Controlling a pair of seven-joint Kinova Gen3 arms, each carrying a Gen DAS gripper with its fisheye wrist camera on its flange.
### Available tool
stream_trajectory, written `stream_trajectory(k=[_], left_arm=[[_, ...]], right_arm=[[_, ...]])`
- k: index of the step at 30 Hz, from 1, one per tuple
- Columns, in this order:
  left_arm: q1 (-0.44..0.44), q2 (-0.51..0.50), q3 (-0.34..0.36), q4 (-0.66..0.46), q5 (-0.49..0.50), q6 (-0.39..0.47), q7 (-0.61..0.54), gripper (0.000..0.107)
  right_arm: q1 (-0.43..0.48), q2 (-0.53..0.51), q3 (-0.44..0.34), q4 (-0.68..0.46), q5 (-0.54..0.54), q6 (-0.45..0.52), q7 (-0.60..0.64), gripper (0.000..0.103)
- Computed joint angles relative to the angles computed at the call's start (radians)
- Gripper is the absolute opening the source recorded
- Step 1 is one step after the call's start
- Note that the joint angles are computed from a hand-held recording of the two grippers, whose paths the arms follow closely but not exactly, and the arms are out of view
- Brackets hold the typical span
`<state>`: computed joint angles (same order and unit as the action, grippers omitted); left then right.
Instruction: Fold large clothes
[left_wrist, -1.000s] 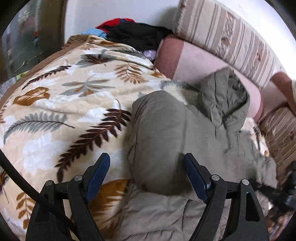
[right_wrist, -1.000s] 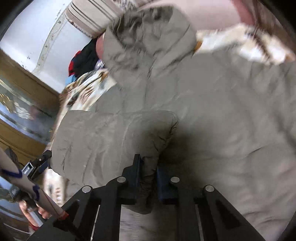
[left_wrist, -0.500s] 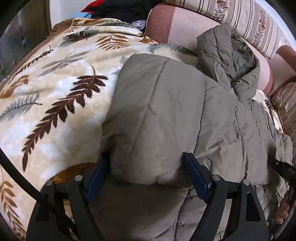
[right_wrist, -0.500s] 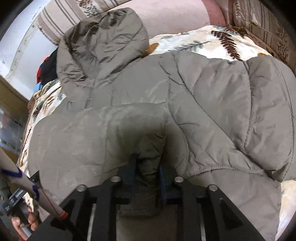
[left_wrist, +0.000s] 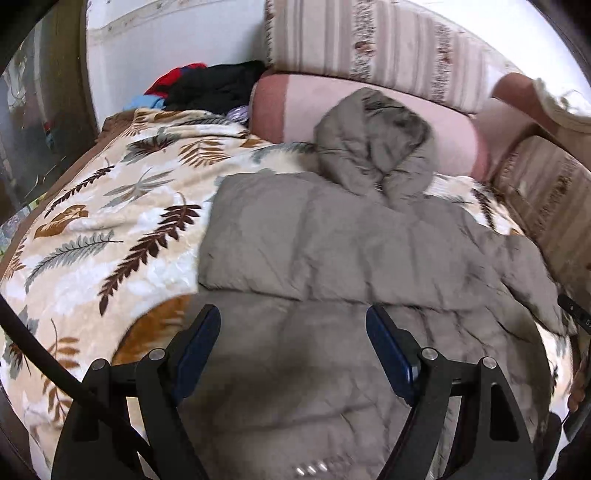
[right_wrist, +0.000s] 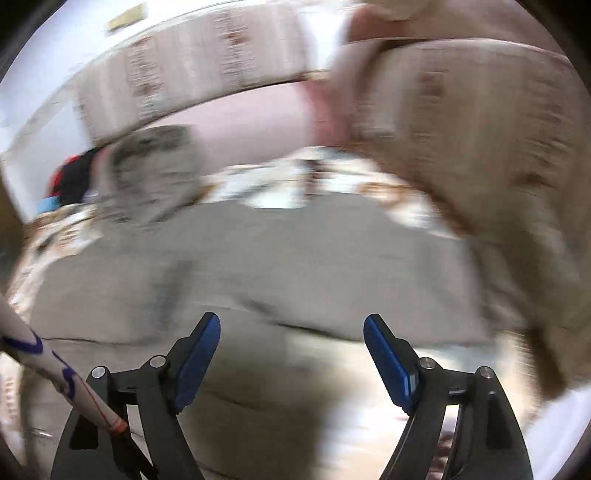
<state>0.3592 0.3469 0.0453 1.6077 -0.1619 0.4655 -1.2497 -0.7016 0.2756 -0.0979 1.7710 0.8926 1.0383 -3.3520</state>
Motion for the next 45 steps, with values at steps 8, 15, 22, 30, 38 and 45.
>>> stream_trajectory(k=[8, 15, 22, 30, 38, 45], left_arm=[[0.144, -0.036, -0.071, 0.102, -0.161, -0.036, 0.174, 0.080], [0.156, -0.049, -0.072, 0.122, -0.224, -0.004, 0.269, 0.080], [0.124, -0.068, -0.051, 0.142, -0.247, -0.010, 0.313, 0.080], [0.084, -0.079, -0.023, 0.167, -0.203, -0.057, 0.268, 0.080], [0.040, -0.100, -0.039, 0.211, -0.158, -0.112, 0.255, 0.080], [0.010, -0.078, -0.098, 0.230, -0.148, -0.165, 0.275, 0.080]], right_arm=[[0.062, -0.110, -0.019, 0.214, -0.062, 0.216, -0.219, 0.084], [0.214, -0.091, 0.012, 0.207, -0.016, 0.152, -0.140, 0.084], [0.257, -0.096, 0.027, 0.122, -0.067, 0.147, 0.015, 0.016], [0.159, -0.157, -0.053, 0.014, 0.035, 0.230, 0.026, 0.015], [0.086, -0.074, -0.080, -0.233, 0.036, 0.014, 0.205, 0.014], [0.051, 0.138, -0.092, -0.514, -0.129, -0.185, 0.461, 0.014]])
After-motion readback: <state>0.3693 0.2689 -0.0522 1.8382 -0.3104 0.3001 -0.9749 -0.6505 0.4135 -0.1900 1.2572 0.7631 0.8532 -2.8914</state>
